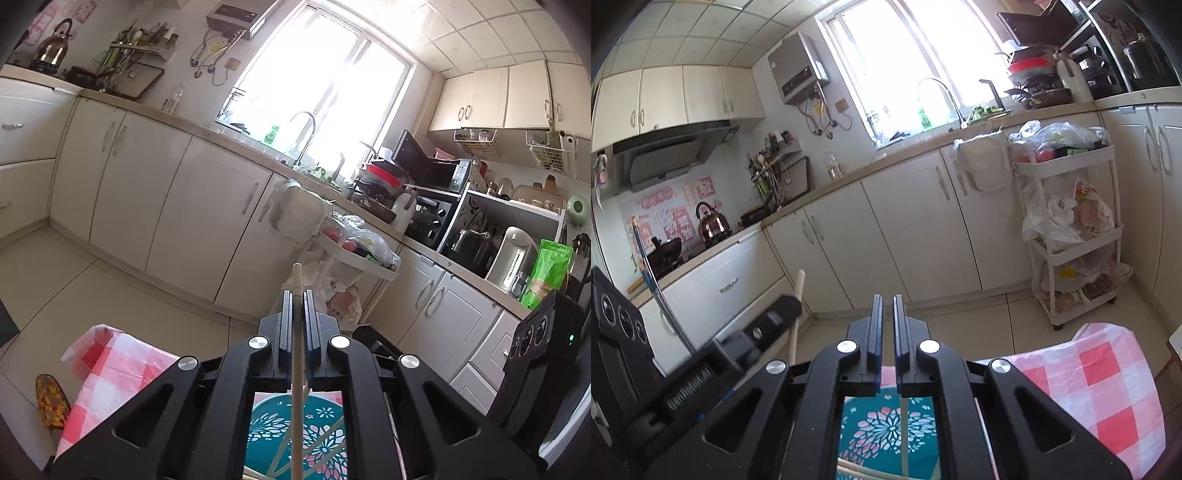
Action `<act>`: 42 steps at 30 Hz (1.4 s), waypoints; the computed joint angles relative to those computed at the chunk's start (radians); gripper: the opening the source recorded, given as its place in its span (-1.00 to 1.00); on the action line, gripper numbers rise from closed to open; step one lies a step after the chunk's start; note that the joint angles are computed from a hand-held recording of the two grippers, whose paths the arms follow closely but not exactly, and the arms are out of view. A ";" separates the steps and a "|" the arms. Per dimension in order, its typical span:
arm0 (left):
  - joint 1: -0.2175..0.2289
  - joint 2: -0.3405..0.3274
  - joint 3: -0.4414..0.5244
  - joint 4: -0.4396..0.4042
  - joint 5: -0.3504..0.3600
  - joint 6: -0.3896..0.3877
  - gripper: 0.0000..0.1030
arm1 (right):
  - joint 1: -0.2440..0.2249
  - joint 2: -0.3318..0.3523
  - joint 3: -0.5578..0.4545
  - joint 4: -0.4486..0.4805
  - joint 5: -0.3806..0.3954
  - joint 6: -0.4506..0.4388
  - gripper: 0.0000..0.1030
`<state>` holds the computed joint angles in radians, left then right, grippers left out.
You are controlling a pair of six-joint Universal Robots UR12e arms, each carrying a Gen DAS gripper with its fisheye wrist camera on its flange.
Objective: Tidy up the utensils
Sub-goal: 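Lift the right gripper's chopstick over the teal basket while the left gripper carries its own, then open the right gripper over the basket while the left gripper releases its chopstick inside, then move both open grippers back down to the remaining chopsticks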
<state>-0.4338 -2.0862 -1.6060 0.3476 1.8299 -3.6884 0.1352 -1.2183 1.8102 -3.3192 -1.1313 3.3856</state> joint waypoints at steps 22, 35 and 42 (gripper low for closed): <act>-0.005 -0.026 0.050 0.015 0.029 -0.056 -0.90 | -0.090 -0.068 0.137 -0.015 0.066 0.102 -0.42; -0.031 0.097 -0.097 -0.152 0.057 0.034 -0.06 | -0.155 -0.216 0.306 0.299 0.150 -0.140 -0.37; -0.096 0.176 -0.244 -0.337 0.082 0.093 0.15 | -0.111 -0.311 0.377 0.569 0.081 -0.404 -0.41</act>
